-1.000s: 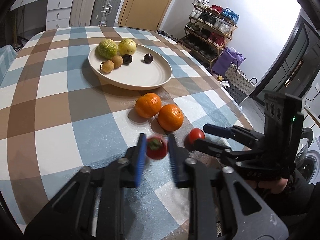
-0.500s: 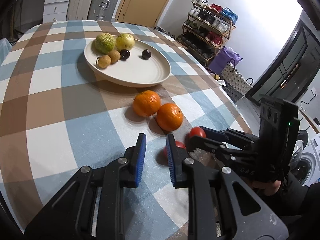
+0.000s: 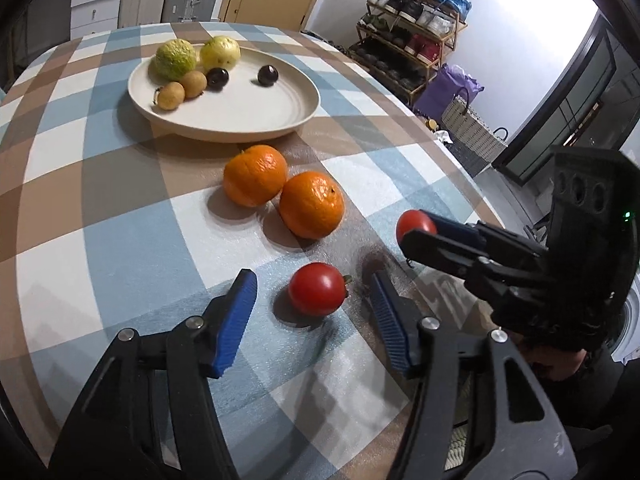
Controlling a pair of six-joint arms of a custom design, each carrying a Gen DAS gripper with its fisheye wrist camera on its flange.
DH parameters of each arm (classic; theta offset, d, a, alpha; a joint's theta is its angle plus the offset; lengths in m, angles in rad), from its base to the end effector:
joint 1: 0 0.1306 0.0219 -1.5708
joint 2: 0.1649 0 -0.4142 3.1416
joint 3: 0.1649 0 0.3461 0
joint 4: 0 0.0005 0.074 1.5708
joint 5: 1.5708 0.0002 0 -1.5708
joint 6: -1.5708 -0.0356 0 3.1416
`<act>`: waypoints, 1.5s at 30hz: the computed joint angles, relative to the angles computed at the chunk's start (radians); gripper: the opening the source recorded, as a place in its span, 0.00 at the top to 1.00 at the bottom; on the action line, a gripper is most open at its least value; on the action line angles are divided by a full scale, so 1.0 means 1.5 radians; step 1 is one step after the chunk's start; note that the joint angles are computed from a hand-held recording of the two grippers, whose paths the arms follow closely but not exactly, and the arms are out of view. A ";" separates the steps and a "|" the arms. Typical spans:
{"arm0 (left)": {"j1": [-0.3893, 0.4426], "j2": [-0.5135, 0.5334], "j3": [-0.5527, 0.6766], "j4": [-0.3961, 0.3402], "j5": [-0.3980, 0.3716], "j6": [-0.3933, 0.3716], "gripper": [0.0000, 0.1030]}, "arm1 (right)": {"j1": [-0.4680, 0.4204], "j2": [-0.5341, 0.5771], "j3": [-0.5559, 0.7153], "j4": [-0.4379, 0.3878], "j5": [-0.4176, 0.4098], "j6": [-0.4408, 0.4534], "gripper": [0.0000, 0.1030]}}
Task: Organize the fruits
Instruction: 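Carry both red tomatoes onto the cream plate and open both tools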
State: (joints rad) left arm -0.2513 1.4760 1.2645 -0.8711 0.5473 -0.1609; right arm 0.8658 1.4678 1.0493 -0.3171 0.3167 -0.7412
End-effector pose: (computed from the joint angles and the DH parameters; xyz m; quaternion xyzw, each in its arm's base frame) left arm 0.4196 -0.1274 0.3788 0.2551 0.9011 -0.2725 0.2206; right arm 0.2963 0.3303 0.3308 0.0076 0.9049 0.1882 0.3818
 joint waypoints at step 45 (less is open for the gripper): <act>0.041 0.239 0.344 -0.043 0.010 0.030 0.73 | -0.197 0.159 0.232 -0.022 -0.228 0.111 0.67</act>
State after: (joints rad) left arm -0.1899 1.8347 1.7807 -0.9362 0.5625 -0.1166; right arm 0.5696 1.7060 1.3980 -0.3508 -0.0257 -0.5744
